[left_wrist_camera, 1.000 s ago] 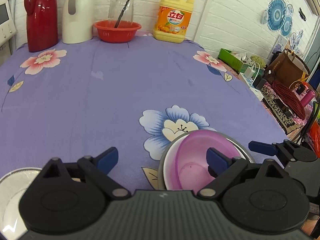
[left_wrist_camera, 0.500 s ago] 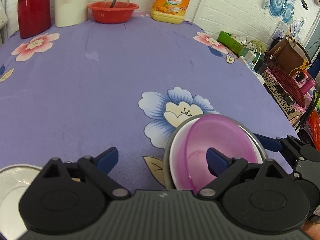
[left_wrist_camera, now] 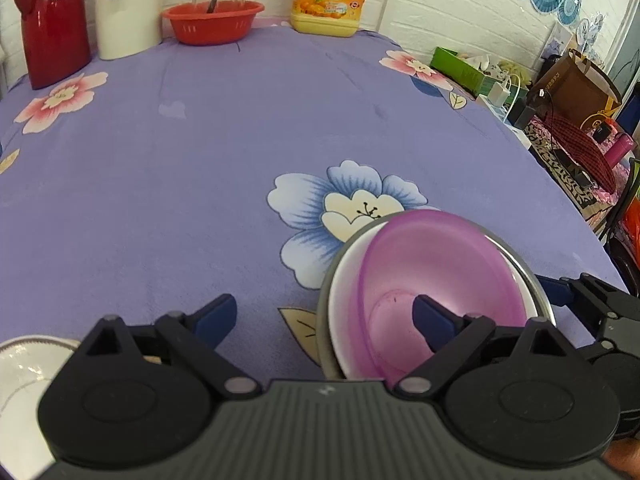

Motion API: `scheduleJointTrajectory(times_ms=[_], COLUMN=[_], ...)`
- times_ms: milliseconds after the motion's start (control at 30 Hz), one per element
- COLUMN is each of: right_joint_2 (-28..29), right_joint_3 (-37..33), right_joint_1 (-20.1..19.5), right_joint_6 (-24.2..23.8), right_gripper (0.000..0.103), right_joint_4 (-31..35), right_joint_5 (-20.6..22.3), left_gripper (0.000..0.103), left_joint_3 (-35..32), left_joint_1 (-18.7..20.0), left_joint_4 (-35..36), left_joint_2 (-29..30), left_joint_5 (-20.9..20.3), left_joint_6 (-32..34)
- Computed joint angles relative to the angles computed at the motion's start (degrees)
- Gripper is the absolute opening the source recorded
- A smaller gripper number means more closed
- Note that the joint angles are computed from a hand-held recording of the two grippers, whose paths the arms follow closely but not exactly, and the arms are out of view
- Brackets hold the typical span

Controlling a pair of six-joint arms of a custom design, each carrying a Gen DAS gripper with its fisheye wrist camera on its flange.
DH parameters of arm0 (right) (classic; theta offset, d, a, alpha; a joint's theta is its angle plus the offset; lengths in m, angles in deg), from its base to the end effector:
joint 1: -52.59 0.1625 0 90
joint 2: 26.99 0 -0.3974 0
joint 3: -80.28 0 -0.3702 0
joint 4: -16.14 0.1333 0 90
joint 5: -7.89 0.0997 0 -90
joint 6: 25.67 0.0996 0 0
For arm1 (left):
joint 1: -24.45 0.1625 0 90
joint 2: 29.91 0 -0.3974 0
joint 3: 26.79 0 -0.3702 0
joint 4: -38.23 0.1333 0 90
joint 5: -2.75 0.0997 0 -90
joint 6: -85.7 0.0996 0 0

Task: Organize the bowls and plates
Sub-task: 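Close both grippers on the rim of the nested bowls, then lift the nested bowls onto the plate stack and open both grippers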

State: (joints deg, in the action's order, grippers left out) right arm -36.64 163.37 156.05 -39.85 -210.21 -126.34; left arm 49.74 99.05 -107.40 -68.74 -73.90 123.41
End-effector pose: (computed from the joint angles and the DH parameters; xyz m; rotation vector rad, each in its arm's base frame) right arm 0.2032 -0.5747 -0.0695 -0.0052 -2.1360 1.2627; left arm -0.0424 -0.7426 0.1238 1.2186 2.5551 -0.3740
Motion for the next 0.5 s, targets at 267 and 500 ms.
scheduleJointTrajectory(times_ms=[267, 500], right_joint_2=[1.8, 2.5], right_joint_3=[1.1, -1.9], right_joint_1=[-0.7, 2.3], right_joint_6=[-0.1, -2.8], right_gripper=[0.103, 0.086], right_joint_4=[-7.8, -6.5], right_joint_5=[4.3, -0.2], left_gripper=[0.066, 0.052], left_joint_3=[0.9, 3.4], left_joint_1=[0.6, -0.3], left_joint_4=[1.3, 1.3], left_joint_2=[-0.8, -2.9], left_joint_5=[-3.9, -5.4], left_joint_6=[-1.9, -5.0])
